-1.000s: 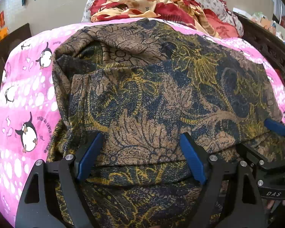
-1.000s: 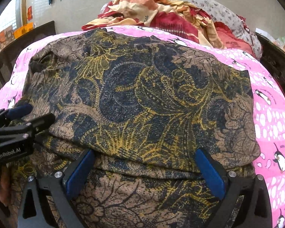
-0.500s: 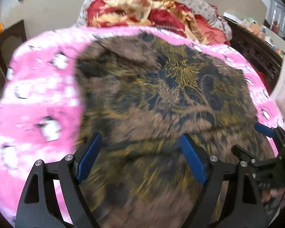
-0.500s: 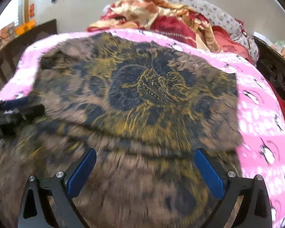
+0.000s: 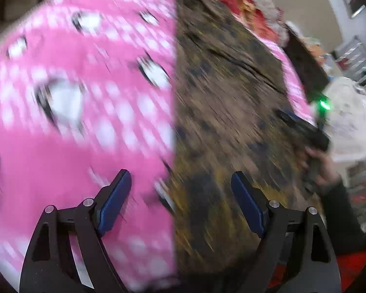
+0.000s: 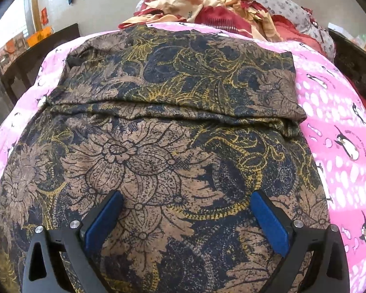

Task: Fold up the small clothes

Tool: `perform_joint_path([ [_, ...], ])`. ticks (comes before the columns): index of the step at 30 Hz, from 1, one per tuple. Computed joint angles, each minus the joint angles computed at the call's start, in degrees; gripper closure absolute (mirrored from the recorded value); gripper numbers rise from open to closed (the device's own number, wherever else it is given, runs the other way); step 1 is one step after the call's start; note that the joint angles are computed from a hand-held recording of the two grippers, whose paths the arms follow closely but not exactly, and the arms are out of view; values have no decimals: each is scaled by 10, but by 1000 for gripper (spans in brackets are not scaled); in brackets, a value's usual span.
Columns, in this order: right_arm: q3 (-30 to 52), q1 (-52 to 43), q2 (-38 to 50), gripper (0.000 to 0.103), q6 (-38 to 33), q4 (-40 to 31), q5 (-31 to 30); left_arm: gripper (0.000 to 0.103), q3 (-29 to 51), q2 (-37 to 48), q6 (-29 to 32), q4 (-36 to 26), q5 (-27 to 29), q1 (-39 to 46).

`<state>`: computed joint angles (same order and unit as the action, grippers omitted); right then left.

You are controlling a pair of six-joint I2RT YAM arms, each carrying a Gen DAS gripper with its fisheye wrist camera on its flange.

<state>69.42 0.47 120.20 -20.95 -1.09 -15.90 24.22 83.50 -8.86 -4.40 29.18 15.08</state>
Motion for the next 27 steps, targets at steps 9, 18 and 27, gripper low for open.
perform_joint_path([
  [9,5,-5,3,0,-3,-5,-6,19,-27,-18,67,-54,77,-24],
  [18,22,-15,-17,0,-57,-91,1,19,3,34,112,-65,155,1],
  [27,-90,-261,-151,0,-207,-190,-233,45,1,36,102,-35,121,-12],
])
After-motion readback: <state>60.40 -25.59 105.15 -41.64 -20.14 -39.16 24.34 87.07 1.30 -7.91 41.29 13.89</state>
